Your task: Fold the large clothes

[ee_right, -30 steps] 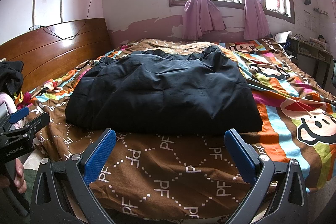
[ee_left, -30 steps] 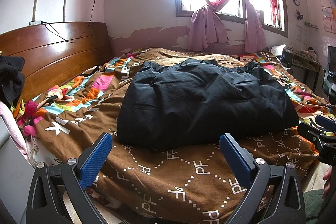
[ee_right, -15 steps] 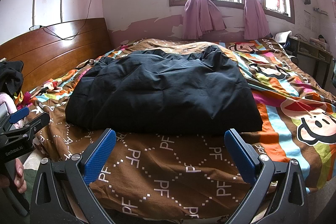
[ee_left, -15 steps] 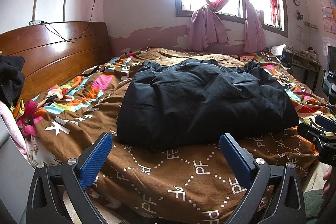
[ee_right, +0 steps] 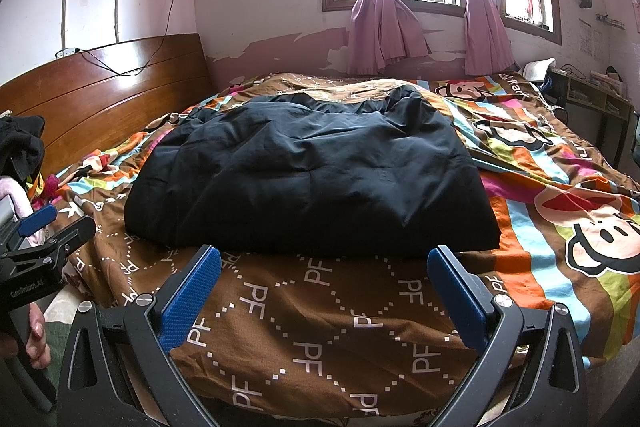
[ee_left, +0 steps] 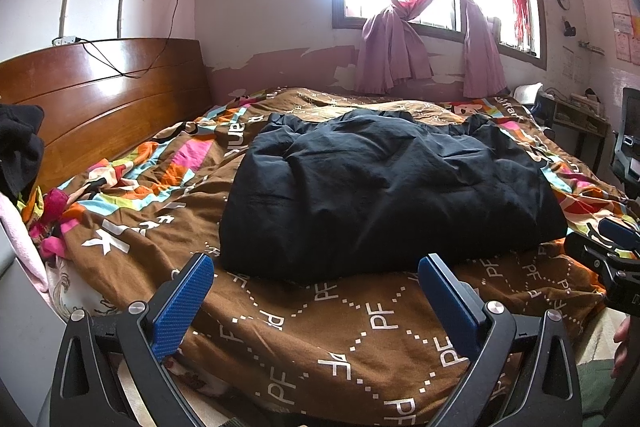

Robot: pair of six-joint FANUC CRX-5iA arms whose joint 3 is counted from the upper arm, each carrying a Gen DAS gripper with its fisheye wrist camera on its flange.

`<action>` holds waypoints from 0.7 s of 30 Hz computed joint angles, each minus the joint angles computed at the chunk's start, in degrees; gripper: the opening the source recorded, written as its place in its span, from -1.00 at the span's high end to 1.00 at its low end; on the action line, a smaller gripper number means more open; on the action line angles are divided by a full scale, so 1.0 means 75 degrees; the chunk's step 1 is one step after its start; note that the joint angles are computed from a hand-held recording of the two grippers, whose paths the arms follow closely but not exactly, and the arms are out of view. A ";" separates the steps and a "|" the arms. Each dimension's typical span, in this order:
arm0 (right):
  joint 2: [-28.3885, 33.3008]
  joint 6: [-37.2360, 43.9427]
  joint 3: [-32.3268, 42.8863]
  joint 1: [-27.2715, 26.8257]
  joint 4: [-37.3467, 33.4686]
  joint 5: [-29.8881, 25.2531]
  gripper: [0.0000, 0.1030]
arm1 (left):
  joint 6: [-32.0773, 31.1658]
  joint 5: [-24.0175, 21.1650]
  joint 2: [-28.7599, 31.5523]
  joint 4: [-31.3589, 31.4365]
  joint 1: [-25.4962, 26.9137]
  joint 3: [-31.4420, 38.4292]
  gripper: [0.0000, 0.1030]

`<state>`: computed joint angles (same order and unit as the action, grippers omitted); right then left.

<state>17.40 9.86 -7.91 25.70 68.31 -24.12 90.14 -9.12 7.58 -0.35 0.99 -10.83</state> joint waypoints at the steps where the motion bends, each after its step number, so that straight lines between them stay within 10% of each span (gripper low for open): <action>1: 0.0001 0.0003 0.0001 -0.0002 -0.0003 0.0003 -0.98 | -0.0208 0.0068 -0.0010 0.0224 0.0002 -0.0099 -1.00; 21: 0.0061 -0.0151 -0.0086 -0.0009 0.0120 0.0028 -0.98 | 0.0470 -0.0594 0.0083 -0.0167 0.0008 0.0190 -1.00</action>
